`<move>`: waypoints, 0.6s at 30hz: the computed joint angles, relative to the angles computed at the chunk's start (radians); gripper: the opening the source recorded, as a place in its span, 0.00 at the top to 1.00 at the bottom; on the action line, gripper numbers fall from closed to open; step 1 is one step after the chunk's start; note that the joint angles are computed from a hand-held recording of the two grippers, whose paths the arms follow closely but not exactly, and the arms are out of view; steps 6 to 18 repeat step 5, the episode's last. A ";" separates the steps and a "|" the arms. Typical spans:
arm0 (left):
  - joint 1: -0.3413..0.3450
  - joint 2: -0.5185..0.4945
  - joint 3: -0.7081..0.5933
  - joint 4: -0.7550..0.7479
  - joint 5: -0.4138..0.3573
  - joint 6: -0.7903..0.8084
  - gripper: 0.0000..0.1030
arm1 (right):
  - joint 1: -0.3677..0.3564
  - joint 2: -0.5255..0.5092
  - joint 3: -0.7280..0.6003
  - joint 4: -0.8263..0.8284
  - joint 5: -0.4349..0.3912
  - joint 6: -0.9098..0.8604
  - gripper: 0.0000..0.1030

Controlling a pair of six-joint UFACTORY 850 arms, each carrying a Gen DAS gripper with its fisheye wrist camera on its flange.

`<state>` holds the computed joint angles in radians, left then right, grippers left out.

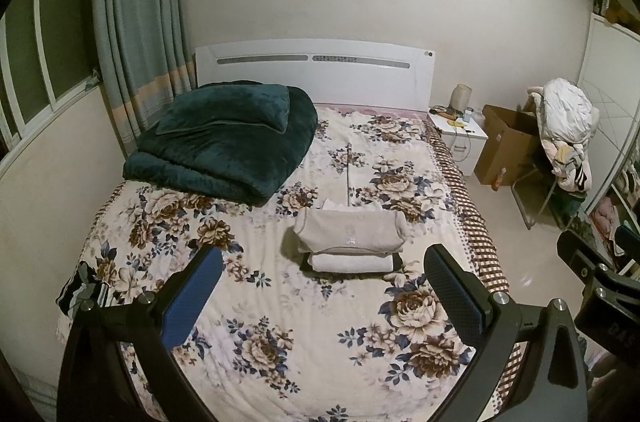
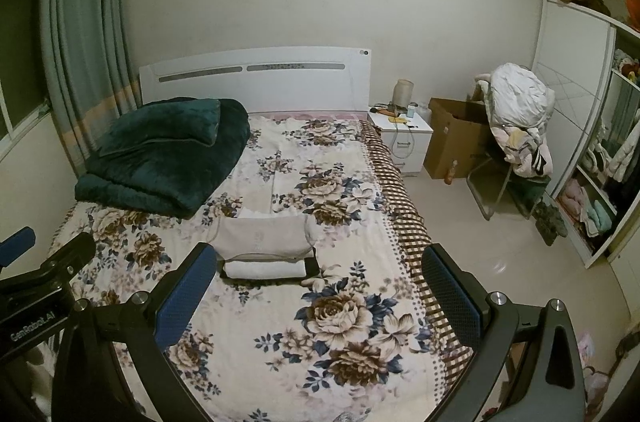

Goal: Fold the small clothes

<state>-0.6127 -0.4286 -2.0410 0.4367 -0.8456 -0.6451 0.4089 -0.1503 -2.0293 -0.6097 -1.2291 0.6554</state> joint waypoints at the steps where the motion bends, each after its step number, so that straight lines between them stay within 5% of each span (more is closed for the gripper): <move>1: 0.000 -0.001 -0.004 0.007 -0.003 -0.005 0.00 | 0.003 -0.001 -0.002 -0.002 -0.003 0.003 0.00; 18: -0.005 -0.001 -0.012 0.034 -0.014 -0.025 0.00 | 0.008 -0.019 -0.027 -0.003 -0.011 0.002 0.00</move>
